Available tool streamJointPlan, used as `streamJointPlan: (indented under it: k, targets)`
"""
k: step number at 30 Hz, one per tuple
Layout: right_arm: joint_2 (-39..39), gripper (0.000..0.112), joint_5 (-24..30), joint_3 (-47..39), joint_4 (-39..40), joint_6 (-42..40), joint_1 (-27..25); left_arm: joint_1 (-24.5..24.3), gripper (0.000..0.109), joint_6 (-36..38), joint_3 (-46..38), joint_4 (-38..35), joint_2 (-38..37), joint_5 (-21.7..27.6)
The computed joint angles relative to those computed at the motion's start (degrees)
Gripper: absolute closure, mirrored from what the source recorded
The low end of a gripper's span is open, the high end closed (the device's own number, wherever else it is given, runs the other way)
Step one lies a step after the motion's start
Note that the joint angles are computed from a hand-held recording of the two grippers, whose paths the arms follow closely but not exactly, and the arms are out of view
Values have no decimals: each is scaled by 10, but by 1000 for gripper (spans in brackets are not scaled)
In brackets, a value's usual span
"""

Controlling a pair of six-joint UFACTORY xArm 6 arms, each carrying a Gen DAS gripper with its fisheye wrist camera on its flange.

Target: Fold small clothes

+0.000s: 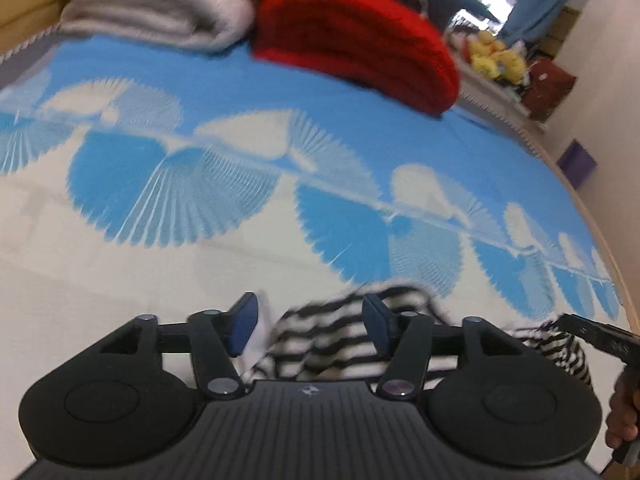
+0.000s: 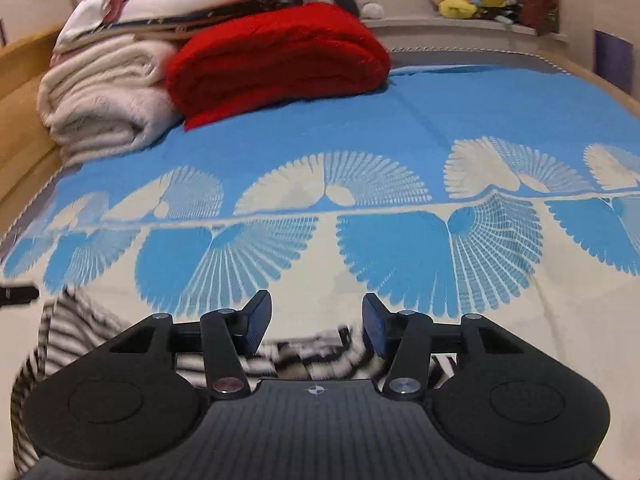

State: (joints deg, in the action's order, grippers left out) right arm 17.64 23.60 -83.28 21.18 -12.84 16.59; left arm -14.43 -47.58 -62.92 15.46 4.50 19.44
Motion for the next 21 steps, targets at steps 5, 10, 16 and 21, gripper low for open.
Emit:
streamJointPlan:
  k: [5,10,16,21]
  targets:
    - [-10,51,51,10,-13,-99,11,-12,38,88,-30,-43,36,41]
    - [5,50,43,9,-117,-69,36,-16,38,67,-52,-1,71,48]
    - [34,68,30,-1,-275,-1,45,-10,86,79,-63,15,84,35]
    - [62,98,-21,-28,-328,79,32,10,91,-26,-49,129,52,15]
